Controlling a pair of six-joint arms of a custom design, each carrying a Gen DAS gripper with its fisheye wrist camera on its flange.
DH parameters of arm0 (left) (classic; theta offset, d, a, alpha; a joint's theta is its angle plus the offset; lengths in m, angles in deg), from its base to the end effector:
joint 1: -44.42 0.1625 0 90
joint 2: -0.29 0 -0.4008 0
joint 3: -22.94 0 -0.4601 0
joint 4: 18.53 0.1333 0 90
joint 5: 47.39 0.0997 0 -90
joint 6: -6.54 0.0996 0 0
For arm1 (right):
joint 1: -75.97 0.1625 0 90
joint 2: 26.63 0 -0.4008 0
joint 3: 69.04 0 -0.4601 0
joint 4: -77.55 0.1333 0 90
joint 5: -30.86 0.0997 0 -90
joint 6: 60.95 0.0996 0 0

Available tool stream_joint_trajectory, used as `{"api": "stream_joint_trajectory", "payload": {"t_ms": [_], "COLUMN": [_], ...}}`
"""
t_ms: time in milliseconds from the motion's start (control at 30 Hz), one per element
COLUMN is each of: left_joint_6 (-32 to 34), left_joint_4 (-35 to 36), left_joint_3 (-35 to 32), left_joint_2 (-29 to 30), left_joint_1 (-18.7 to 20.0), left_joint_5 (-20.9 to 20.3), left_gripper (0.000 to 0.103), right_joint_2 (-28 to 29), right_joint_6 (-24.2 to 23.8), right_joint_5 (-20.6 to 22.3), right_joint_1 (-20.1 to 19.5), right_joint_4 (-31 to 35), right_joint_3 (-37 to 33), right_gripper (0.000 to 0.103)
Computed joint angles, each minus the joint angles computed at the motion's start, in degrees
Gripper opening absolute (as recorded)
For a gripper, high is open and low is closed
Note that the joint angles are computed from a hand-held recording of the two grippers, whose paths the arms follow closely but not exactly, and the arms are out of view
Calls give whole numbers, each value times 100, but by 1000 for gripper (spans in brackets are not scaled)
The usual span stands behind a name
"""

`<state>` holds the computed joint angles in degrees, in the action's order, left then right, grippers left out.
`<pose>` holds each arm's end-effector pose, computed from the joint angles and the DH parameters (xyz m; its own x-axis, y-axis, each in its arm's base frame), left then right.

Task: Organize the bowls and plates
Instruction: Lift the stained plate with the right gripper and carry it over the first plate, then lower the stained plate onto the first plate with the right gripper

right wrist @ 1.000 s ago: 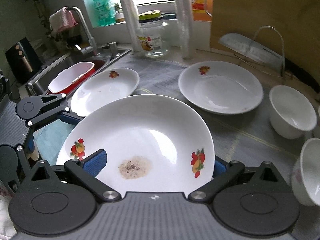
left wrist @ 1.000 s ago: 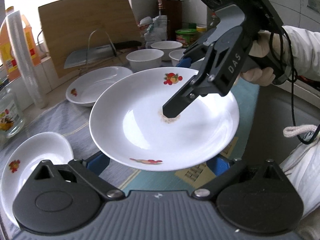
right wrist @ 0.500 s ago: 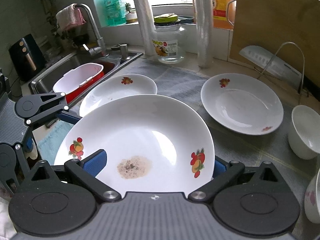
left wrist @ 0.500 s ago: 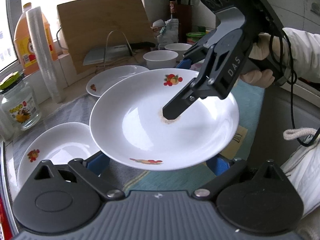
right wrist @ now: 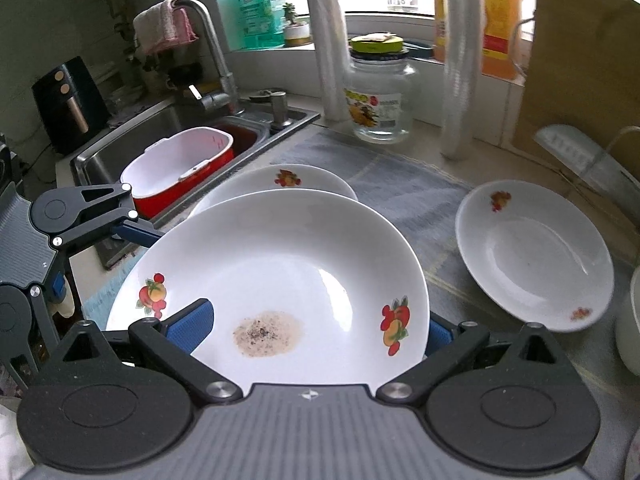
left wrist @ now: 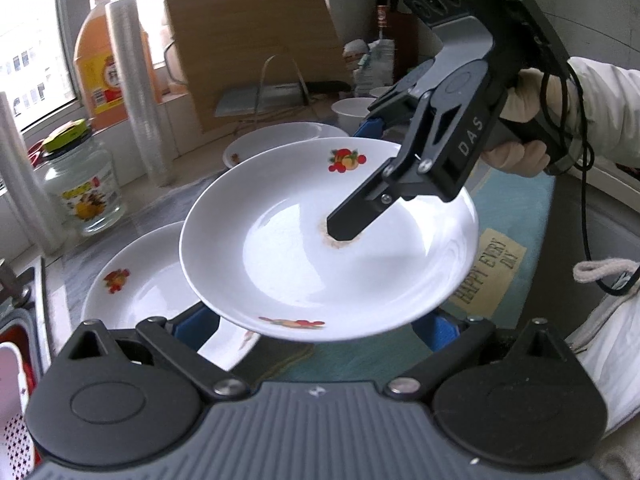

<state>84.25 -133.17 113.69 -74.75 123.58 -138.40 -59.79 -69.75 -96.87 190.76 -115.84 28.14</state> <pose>0.0050 -0.6733 0.3422 -0.0274 0.9886 -0.1480 0.9985 0.0202 -0.0501 0.3441 -0.5726 -0.0295 -0.8208 -0.0868 0.5645 -0.4551 0.6967 -0.5545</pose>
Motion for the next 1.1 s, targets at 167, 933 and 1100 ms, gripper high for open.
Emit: {"api": "stream_joint_trajectory", "payload": {"t_ms": [167, 933, 1100], "left_joint_6": [-8, 66, 97], "left_joint_4": [-15, 302, 411], "left_joint_3": [-243, -1299, -1456], "left_joint_2": [157, 950, 1077], "left_joint_1": [68, 287, 299], "left_joint_5": [26, 89, 103], "left_gripper": [101, 101, 101], "right_joint_2": [150, 746, 810], "right_joint_6": [-111, -118, -44], "right_joint_5": [105, 98, 28], "right_joint_1": [-53, -204, -234], "right_joint_4": [210, 881, 992], "right_joint_3": [-323, -1423, -1542], "right_gripper": [103, 103, 103]}}
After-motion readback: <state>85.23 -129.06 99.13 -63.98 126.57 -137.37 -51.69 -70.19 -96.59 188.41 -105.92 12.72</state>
